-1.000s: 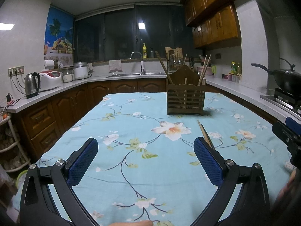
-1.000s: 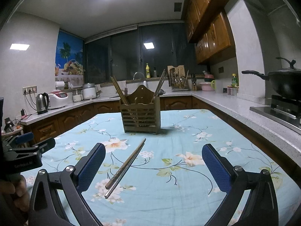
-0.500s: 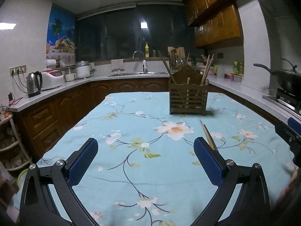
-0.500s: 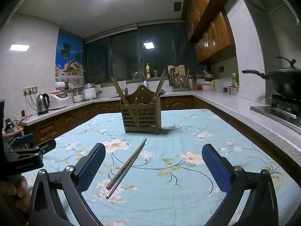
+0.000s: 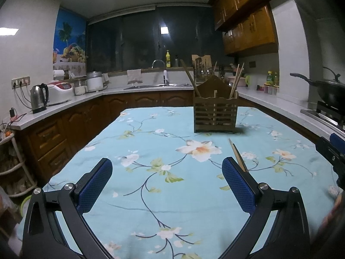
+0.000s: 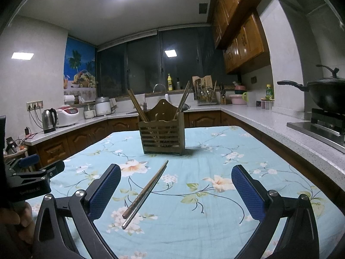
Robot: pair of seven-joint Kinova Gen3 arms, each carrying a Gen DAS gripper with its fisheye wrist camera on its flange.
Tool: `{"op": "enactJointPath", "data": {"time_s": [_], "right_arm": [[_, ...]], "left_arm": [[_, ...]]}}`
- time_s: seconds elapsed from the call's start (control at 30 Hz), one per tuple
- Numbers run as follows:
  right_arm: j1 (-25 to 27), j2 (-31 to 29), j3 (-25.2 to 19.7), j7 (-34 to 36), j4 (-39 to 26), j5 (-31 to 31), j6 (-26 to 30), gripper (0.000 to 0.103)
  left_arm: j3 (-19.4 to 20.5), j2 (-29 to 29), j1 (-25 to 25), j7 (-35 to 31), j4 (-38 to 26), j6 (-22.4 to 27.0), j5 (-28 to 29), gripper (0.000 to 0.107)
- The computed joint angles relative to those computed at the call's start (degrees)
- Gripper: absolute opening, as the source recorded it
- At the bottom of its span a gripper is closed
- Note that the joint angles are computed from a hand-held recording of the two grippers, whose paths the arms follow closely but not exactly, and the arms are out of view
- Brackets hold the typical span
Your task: Organize utensils
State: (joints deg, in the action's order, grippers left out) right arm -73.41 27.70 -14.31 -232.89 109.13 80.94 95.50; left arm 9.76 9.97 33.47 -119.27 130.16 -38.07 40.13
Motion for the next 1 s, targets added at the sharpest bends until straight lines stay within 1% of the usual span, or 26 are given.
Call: {"op": "enactJointPath", "data": {"time_s": [0.3, 0.5, 0.67, 1.0], "right_arm": [[0.1, 0.1, 0.1, 0.3, -0.4, 0.1, -0.1, 0.103], [-0.1, 0.1, 0.1, 0.0, -0.2, 0.0, 0.0, 0.103], [0.0, 0.2, 0.2, 0.4, -0.7, -0.1, -0.3, 0.103], [0.1, 0.3, 0.5, 1.8, -1.9, 0.0, -0.7, 0.103]], "left_arm": [[0.3, 0.0, 0.6, -0.6, 0.1, -0.9, 0.6, 0.103], [0.4, 0.0, 0.6, -0.6, -0.2, -0.7, 0.6, 0.103], [0.3, -0.3, 0.5, -1.2, -0.8, 0.8, 1.0, 0.103], [0.2, -0.2, 0.3, -1.2, -1.8, 2.2, 0.9, 0.103]]}}
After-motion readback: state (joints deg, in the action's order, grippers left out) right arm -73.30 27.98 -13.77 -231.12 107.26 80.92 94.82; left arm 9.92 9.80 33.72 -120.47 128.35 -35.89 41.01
